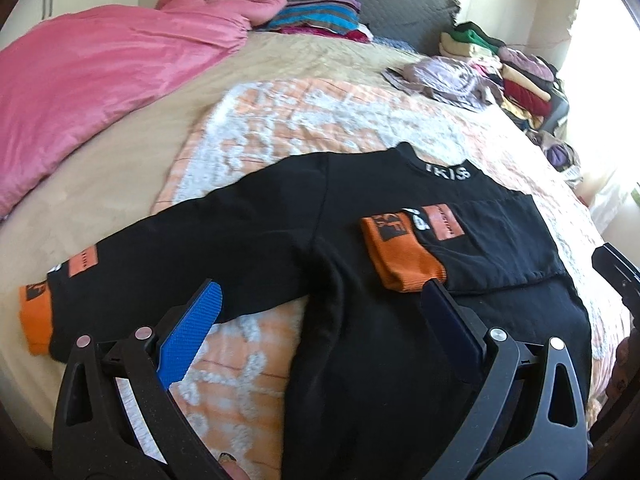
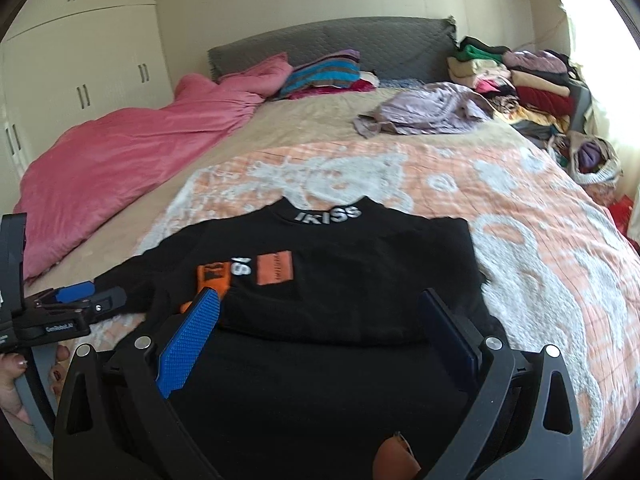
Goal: Fold small clothes
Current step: 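Move the left gripper to the orange cuff of the other sleeve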
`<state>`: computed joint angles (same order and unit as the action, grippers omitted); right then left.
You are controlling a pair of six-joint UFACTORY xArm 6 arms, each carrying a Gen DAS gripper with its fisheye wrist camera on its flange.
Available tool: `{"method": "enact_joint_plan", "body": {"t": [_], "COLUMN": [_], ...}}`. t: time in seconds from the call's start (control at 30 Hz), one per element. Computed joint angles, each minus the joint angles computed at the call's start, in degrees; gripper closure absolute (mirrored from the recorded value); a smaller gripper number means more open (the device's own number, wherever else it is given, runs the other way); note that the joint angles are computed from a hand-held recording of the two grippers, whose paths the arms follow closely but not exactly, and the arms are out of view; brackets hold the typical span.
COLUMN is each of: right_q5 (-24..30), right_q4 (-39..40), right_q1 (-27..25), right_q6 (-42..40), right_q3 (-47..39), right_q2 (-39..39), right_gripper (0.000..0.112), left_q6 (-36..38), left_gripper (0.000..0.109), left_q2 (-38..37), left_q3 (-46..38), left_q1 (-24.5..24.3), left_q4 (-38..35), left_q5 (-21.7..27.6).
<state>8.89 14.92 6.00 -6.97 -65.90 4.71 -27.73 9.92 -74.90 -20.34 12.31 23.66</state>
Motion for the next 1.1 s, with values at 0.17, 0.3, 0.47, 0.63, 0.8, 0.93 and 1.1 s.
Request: {"method": "enact_joint_plan", "body": {"t": [0.17, 0.3, 0.47, 0.63, 0.8, 0.93, 1.1], "right_q5": [0.48, 0.85, 1.27, 2.59, 3.59, 4.07, 5.24], "right_q4": [0.84, -0.13, -1.67, -1.32, -3.35, -5.07, -3.56], "right_q1": [1.90, 3.16, 4.58, 5.88, 6.87, 7.89, 9.29], "right_q6": [-1.70, -1.88, -1.53, -2.93, -2.22, -1.51, -3.48], "right_q3": [-2.18, -3.93, -5.79, -8.03, -9.77, -11.02, -13.09], "right_q2": [0.99, 2.06, 3.42, 4.93, 6.14, 7.16, 8.65], "right_gripper": [0.014, 0.014, 0.014, 0.014, 0.014, 0.014, 0.014], "left_q6": [-3.16, -6.74, -11.48, -12.24, -14.41, -15.92, -18.28], "left_gripper": [0.015, 0.015, 0.015, 0.015, 0.015, 0.015, 0.015], "left_q2": [-2.18, -3.59, -4.78, -5.94, -7.04, -8.27, -10.15], "left_q3": [2.85, 4.56, 6.20, 7.85, 9.32, 10.84, 12.85], "left_q1": [1.19, 2.13, 3.40, 4.71, 5.96, 7.31, 9.10], "left_q4": [2.40, 5.73, 10.43, 9.90, 11.08, 11.27, 12.48], "left_q5": [-1.13, -1.50, -1.25, -1.28, -0.66, -0.13, 0.45]}}
